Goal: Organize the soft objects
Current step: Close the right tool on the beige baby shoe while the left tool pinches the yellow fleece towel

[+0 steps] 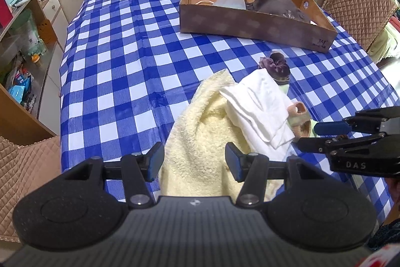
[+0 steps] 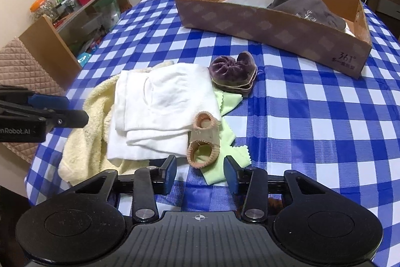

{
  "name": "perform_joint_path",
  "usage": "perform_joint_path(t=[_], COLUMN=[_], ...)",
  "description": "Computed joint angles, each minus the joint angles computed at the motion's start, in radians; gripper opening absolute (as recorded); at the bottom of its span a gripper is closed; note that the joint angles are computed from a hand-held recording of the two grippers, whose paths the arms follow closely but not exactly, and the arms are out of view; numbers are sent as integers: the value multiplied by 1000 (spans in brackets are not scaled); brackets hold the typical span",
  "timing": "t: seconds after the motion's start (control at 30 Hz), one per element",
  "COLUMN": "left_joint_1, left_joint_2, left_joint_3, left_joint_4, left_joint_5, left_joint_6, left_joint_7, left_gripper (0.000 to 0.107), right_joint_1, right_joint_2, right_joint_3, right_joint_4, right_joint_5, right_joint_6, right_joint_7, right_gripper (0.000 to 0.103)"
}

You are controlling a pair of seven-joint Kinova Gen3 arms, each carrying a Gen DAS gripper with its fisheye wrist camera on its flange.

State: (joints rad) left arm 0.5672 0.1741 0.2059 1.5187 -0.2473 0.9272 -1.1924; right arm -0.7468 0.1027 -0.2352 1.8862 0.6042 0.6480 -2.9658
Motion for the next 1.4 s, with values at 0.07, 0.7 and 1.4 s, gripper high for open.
perform_joint_path(t=[0.07, 0.7, 1.4], left_joint_1=[-5, -34, -25], left_joint_2=[4, 23, -18], left_joint_3=[0, -5, -13], left_joint_4=[-2, 7, 23], left_joint_5=[6, 79, 29], left_joint_6=[-1, -27, -118], left_joint_7=[-10, -86, -85], left_gripper=[51, 52, 5], right_joint_1=[-4, -31, 74], right_joint_2=[12, -32, -187], right_joint_3=[1, -17, -129], right_joint_4=[-8, 22, 95], right_joint_5=[7, 125, 160], right_joint_6=[10, 77, 151], right_joint_7=[-5, -124, -256], right_gripper=[41, 9, 9])
